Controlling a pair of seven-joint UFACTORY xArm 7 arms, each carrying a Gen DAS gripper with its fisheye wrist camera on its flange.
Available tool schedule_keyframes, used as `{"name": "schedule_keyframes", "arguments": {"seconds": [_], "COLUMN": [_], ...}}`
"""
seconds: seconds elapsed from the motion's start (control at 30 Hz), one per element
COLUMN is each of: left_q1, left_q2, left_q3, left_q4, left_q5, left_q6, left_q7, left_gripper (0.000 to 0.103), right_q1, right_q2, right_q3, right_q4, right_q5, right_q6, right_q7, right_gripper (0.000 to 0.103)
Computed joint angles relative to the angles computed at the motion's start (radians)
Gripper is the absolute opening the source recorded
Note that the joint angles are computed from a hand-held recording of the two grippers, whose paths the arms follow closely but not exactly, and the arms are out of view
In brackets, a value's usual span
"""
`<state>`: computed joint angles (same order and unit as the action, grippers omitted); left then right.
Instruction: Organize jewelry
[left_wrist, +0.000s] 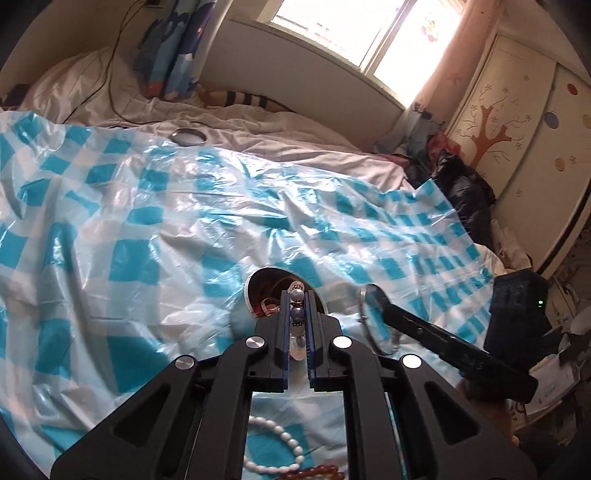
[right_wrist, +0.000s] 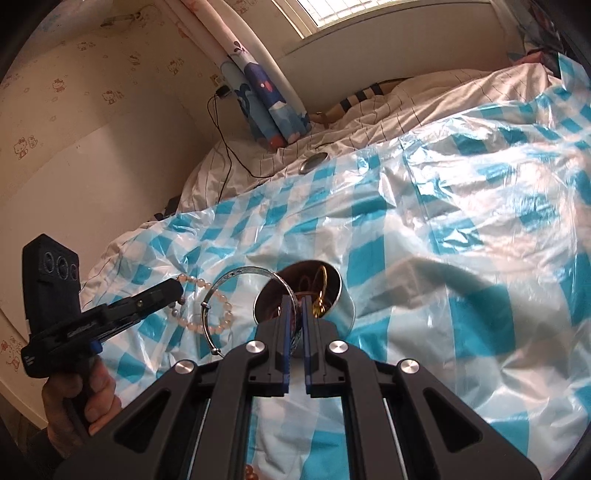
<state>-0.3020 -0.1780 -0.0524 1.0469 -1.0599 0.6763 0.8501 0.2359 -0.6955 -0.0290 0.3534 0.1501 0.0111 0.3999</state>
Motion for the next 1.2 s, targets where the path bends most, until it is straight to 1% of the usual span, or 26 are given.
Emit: {"name": "schedule_keyframes", "arguments": {"seconds": [0.07,0.17,0.3,0.5,0.57,0.63,0.67,0.7,0.77,0.93,1.1,1.13,1.17,1.2], "left_q1": [-0.004,-0.009,-0.016,-0.009,-0.003,0.002,0.005,0.011,0.023,0.041,0.058,0.06,0.062,0.063], "left_q2": [0.012,0.034,0.08,0.142,0.175,0.204,0.214,0.226,0.223,0.195,0.184,0.18,0.176,0.168], "left_q3": [-0.001,-0.016,-0.037,-0.066,-0.073,-0.084,-0.087,-0.087,-0.091,-0.086,-0.072,-0.07,-0.068,-0.066], "left_q4": [0.02,0.049,0.093,0.129,0.146,0.156,0.156,0.163,0.162,0.146,0.147,0.145,0.142,0.135], "left_q5": [-0.013,-0.01,-0.006,0.021,0.086,0.166,0.194,0.215,0.226,0.203,0.193,0.191,0.192,0.19], "left_q6": [0.019,0.015,0.001,-0.012,0.016,0.018,0.014,0.029,0.027,-0.013,-0.005,-0.004,-0.004,-0.007], "left_q7": [-0.002,-0.007,-0.014,-0.039,-0.078,-0.138,-0.168,-0.202,-0.219,-0.22,-0.249,-0.251,-0.253,-0.255], "left_gripper": [0.006,0.006,0.006,0.006,0.007,0.007,0.007,0.007,0.01,0.027,0.031,0.033,0.034,0.036], "right_q1": [-0.026,-0.053,-0.069,-0.094,-0.108,-0.122,-0.129,-0.135,-0.141,-0.156,-0.166,-0.158,-0.157,-0.146], "right_q2": [0.013,0.037,0.062,0.107,0.121,0.139,0.145,0.159,0.183,0.231,0.282,0.297,0.297,0.314], "right_q3": [0.018,0.028,0.02,0.027,0.039,0.054,0.062,0.068,0.077,0.098,0.12,0.116,0.116,0.109], "right_q4": [0.016,0.034,0.052,0.083,0.091,0.101,0.105,0.113,0.127,0.16,0.195,0.207,0.207,0.223], "right_q5": [-0.013,-0.02,-0.026,-0.041,-0.048,-0.056,-0.06,-0.065,-0.074,-0.092,-0.114,-0.118,-0.12,-0.123], "right_q6": [0.008,0.015,0.012,0.019,0.023,0.026,0.028,0.028,0.03,0.037,0.037,0.045,0.045,0.064], "right_q7": [-0.001,0.004,-0.002,-0.015,-0.015,-0.013,-0.011,-0.011,-0.011,-0.003,0.005,-0.002,-0.001,-0.013], "right_gripper": [0.006,0.006,0.006,0.006,0.006,0.006,0.006,0.006,0.006,0.006,0.006,0.006,0.007,0.01]}}
